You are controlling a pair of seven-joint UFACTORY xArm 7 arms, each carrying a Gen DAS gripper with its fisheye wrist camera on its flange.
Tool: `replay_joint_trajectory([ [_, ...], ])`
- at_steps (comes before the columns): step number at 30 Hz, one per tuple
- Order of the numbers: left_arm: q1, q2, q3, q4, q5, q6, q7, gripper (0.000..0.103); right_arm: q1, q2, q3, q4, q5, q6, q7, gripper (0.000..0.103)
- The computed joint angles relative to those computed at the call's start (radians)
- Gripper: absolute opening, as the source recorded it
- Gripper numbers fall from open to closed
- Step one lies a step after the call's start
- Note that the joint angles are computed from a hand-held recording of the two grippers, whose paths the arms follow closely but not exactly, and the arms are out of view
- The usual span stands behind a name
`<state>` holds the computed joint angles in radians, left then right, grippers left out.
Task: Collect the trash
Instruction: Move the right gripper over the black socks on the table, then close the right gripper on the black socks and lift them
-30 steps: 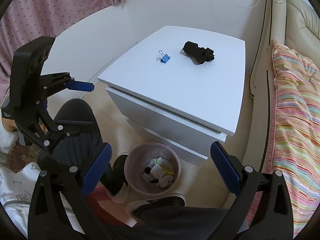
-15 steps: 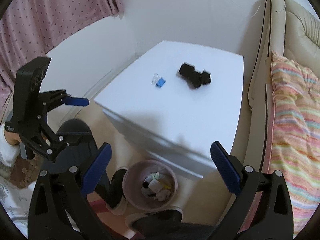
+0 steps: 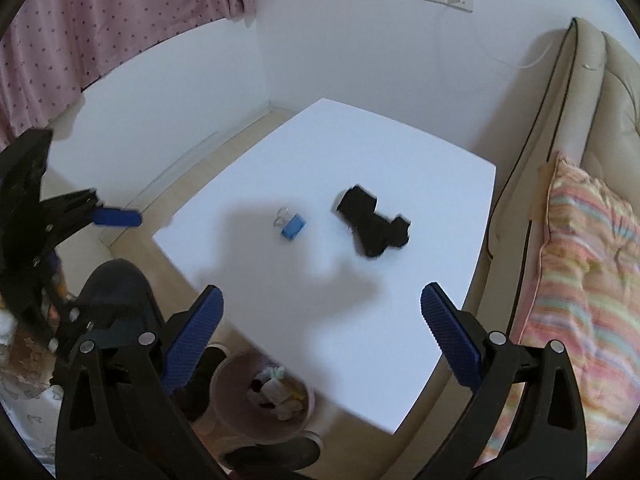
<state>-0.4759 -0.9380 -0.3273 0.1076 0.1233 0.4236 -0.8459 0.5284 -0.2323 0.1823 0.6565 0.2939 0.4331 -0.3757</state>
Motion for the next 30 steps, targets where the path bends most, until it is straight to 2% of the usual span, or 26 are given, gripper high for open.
replay_joint_trajectory([
  [4, 0.004, 0.017, 0.004, 0.0, 0.001, -0.019, 0.004, 0.095, -0.035, 0.117, 0.014, 0.109, -0.082, 0.017, 0.019, 0.097],
  [8, 0.004, 0.014, 0.01, -0.006, 0.0, -0.022, 0.01, 0.095, -0.067, 0.251, 0.028, 0.237, -0.184, 0.084, 0.05, 0.097],
  [14, 0.013, 0.008, 0.015, -0.016, 0.0, -0.028, 0.017, 0.095, -0.075, 0.4, 0.033, 0.373, -0.275, 0.167, 0.063, 0.097],
  [23, 0.025, 0.024, 0.034, -0.027, -0.01, -0.045, 0.031, 0.095, -0.056, 0.576, 0.026, 0.547, -0.346, 0.307, 0.072, 0.073],
  [25, 0.026, 0.026, 0.036, -0.03, -0.012, -0.046, 0.032, 0.095, -0.047, 0.599, 0.02, 0.57, -0.365, 0.323, 0.082, 0.066],
  [30, 0.025, 0.028, 0.036, -0.036, -0.017, -0.047, 0.029, 0.095, -0.044, 0.631, 0.018, 0.6, -0.376, 0.34, 0.077, 0.059],
])
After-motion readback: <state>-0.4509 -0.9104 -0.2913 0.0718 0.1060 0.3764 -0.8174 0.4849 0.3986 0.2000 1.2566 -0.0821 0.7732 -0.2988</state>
